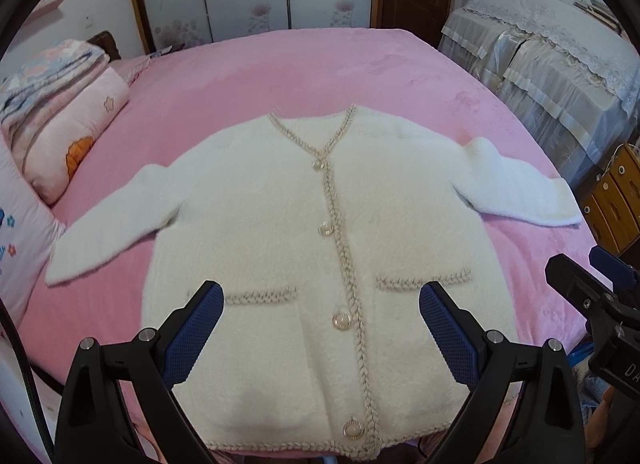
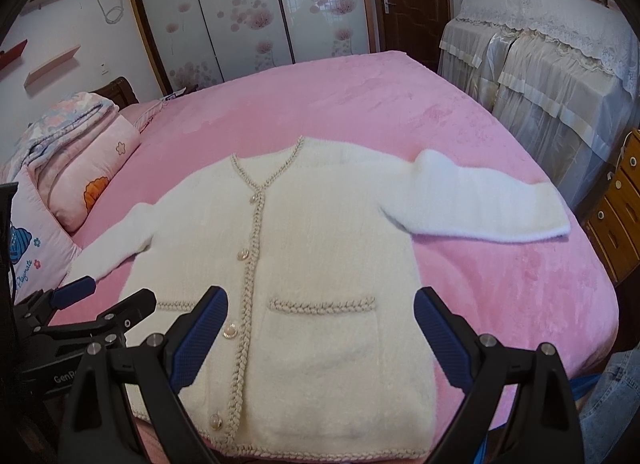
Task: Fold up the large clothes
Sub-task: 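Grasp the cardigan sleeve cuff with the right gripper and fold it across the front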
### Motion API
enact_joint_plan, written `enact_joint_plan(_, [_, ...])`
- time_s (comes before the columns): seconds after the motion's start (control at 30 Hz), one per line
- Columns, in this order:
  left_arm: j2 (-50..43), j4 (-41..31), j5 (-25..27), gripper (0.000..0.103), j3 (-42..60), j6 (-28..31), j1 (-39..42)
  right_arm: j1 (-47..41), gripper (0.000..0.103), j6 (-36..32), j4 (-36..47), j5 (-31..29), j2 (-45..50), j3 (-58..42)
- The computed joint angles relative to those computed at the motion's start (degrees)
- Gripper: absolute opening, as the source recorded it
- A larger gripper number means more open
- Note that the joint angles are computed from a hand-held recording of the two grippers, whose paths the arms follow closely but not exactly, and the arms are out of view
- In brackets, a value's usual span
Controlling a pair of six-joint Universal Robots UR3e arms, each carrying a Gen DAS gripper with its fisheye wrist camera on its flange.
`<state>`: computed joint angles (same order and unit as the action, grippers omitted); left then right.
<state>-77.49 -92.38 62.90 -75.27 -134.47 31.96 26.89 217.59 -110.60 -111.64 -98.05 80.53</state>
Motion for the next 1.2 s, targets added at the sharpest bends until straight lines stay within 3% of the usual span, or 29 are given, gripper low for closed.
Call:
enact_joint_plan(0.23, [-7.5,5.0,-2.7,0.098,9.6,-8.7,-8.3,-8.8,0.095,-7.5,-3.2,3.7,-2.7,1.0])
enact_joint_plan(0.43, [-16.8,13.2,1.6,0.099,19.3,-18.0,-19.0,-20.0,0.095,-14.9,-7.4,8.0,-5.9,3.8])
enact_joint_plan(0.53, [-23.4,17.8,8.5,0.099,25.5,-22.1,-26.1,-26.1,0.095,-18.4,-9.1,9.6,-6.6,4.7])
enact_joint_plan(0.63, [-31.1,17.3,12.1,0.099,34.5,-25.5,-31.2,-33.3,0.095,-21.5,-11.0,11.4,-7.3,6.9])
enact_joint_plan(0.77, [-43.2,12.2,13.2,0.099,50.3,-27.9,-36.3,-45.9,0.095,-25.9,-12.8,19.0,-8.8,11.9])
enact_joint_plan(0.93, [-51.9,19.9,17.6,0.099,54.6,-31.5,-43.0,-60.0,0.095,-30.8,-15.9,26.0,-9.2,19.0])
enact_joint_plan(1.07, [-64.2,17.6,19.6,0.098,69.5,-34.2,-47.2,-71.4,0.095,-32.8,-17.2,31.8,-8.9,25.0])
enact_joint_plan(1.2, [-67.5,27.9,22.2,0.097,66.5,-34.7,-50.7,-81.8,0.095,-33.9,-19.7,35.9,-7.5,31.8])
